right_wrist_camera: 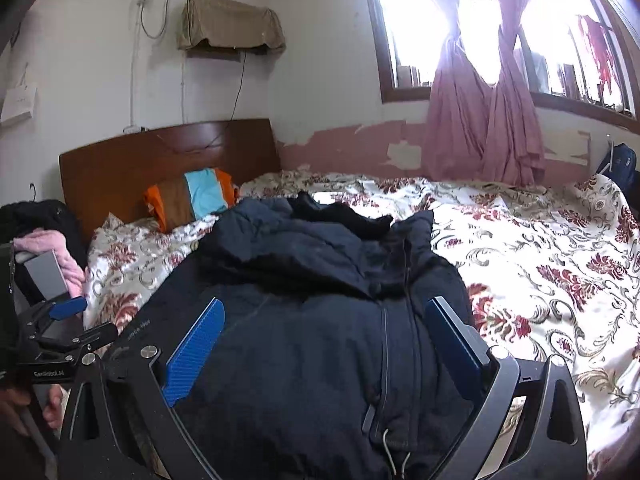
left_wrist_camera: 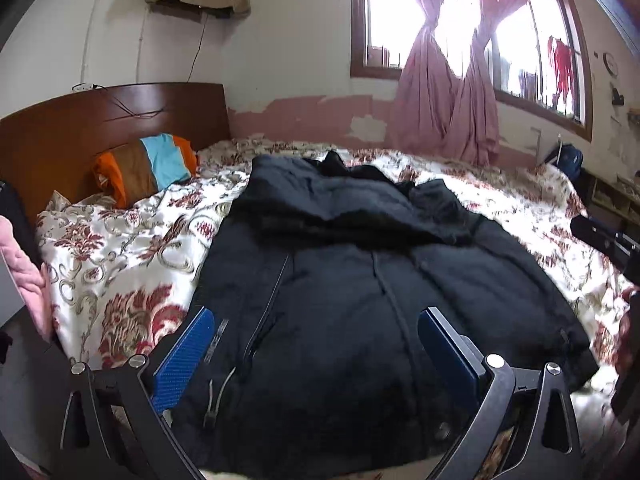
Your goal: Fold large clothes
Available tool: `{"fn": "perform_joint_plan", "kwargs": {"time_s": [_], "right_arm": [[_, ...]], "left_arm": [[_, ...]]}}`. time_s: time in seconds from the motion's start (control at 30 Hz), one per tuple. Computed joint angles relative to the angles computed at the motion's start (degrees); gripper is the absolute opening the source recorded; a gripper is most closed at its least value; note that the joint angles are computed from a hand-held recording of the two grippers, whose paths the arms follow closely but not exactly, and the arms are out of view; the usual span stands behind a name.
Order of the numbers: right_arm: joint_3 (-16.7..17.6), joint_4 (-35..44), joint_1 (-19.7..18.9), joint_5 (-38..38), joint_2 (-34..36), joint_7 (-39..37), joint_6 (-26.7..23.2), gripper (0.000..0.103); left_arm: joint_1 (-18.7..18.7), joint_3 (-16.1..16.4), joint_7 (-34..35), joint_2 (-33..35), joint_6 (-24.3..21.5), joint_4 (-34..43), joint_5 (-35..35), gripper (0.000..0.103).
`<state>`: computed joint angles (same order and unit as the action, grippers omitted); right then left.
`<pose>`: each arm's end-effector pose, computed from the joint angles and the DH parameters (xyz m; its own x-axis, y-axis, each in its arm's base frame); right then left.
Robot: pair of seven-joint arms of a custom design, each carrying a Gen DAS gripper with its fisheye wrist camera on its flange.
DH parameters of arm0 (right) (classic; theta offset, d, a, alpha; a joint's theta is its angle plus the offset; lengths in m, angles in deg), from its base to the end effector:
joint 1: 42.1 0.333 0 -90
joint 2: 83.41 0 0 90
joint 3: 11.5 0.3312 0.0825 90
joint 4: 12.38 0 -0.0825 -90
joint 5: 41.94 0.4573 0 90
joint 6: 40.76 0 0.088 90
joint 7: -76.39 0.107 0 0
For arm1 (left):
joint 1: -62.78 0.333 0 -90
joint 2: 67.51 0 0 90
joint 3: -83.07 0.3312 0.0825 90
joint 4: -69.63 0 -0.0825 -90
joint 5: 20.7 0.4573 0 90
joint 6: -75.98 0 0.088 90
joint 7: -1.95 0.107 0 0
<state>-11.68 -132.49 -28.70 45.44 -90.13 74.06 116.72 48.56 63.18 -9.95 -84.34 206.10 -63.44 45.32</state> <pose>0.6109 0.1021 0.5148 0.5844 -0.8079 -0.0763 -0.3522 -0.1679 -0.9207 0.4646 -0.2939 0.4688 0.4539 -0.8910 0.0048 -0.4430 -0.2304 -0.8664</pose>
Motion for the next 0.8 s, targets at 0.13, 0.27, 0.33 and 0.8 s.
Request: {"fn": "perform_joint_plan", "kwargs": {"time_s": [0.13, 0.27, 0.33, 0.8], "right_arm": [[0.31, -1.6, 0.03, -4.91, -0.1, 2.59, 0.24, 0.098], [0.44, -3.53, 0.24, -9.22, -0.59, 3.5, 0.32, 0.098], [0.41, -4.59, 0.35, -11.66, -1.0, 4.12, 0.15, 0.098], [-0.28, -10.08, 0.68, -26.73, -3.36, 9.24, -0.9, 0.098]], "left_arm": [[-0.63, 0.06, 0.97, -0.6, -0.12, -1.54, -2.31, 0.103], [-0.99, 0.52, 2.02, -0.75, 0.53, -2.81, -4.94, 0.103], [-1.2, 0.83, 3.23, -0.82, 1.02, -3.58, -6.6, 0.102], [-3.91, 0.99, 16.69, -4.34, -0.56, -7.56, -17.36, 0.102]]}}
